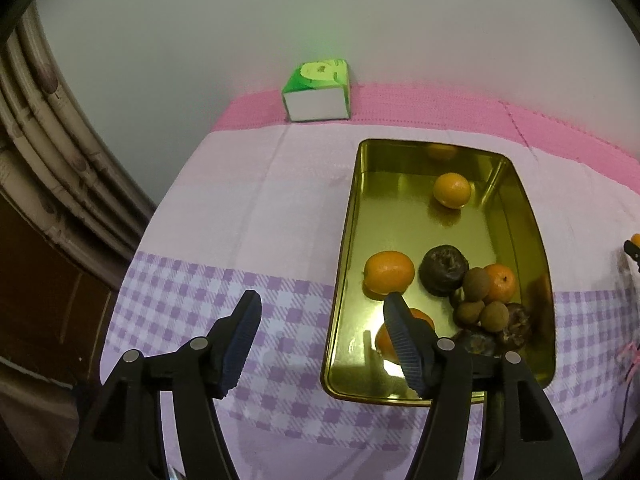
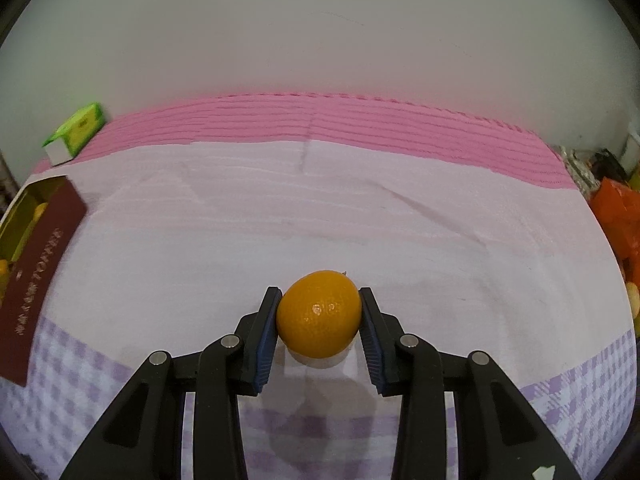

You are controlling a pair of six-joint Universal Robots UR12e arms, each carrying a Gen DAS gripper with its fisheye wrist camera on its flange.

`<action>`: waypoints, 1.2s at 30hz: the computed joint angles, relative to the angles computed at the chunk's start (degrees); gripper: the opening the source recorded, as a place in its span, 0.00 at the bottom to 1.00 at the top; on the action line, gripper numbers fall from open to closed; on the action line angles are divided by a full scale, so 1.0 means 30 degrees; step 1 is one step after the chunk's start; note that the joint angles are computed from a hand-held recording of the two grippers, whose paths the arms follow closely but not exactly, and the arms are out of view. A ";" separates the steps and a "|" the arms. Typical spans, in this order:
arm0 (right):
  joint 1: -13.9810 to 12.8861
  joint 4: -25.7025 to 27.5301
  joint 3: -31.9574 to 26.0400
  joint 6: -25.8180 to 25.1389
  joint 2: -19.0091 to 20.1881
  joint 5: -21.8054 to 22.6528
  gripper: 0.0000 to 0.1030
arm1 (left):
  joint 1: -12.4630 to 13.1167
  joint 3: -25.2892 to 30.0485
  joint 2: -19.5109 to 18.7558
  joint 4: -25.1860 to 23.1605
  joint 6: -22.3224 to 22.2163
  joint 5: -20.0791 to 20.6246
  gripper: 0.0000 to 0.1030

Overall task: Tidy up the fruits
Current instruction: 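Carry the held orange into the gold tin and open the right gripper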

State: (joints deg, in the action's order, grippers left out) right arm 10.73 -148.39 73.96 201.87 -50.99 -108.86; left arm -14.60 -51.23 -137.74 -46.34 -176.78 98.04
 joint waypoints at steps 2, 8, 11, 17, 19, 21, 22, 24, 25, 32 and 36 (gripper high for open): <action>0.0197 -0.0001 -0.0315 -0.0203 0.0112 0.0235 0.34 | 0.0033 -0.0227 0.0110 0.0274 0.0021 -0.0067 0.66; 0.0836 -0.0117 -0.1429 -0.1122 0.0539 0.1405 0.34 | 0.0194 -0.0660 0.0343 0.0595 -0.0363 -0.0296 0.68; 0.1210 -0.0191 -0.2155 -0.1740 0.0831 0.2077 0.34 | 0.0322 -0.0837 0.0467 0.0839 -0.0879 -0.0417 0.68; 0.1922 -0.0057 -0.3857 -0.3047 0.1588 0.3429 0.34 | 0.0413 -0.1137 0.0669 0.1185 -0.1308 -0.0298 0.68; 0.2141 0.0050 -0.4383 -0.3552 0.1845 0.3931 0.34 | 0.0423 -0.1184 0.0709 0.1167 -0.1310 -0.0293 0.69; 0.2327 0.0234 -0.4898 -0.3887 0.2118 0.4319 0.34 | 0.0414 -0.1220 0.0736 0.1155 -0.1311 -0.0216 0.69; 0.2431 0.0318 -0.5172 -0.4074 0.2270 0.4542 0.34 | 0.0403 -0.1236 0.0750 0.1141 -0.1282 -0.0152 0.69; 0.2578 0.0459 -0.5533 -0.4333 0.2483 0.4872 0.34 | 0.0382 -0.1291 0.0777 0.1129 -0.1275 -0.0008 0.70; 0.2650 0.0498 -0.5635 -0.4451 0.2550 0.5048 0.34 | 0.0382 -0.1350 0.0809 0.1156 -0.1311 0.0018 0.70; 0.3066 0.1311 -0.6671 -0.5197 0.3210 0.5691 0.34 | 0.0471 -0.1952 0.1171 0.1381 -0.1714 -0.0085 0.70; 0.3216 0.1790 -0.7118 -0.5580 0.3502 0.5876 0.34 | 0.0517 -0.2242 0.1346 0.1417 -0.1794 -0.0176 0.70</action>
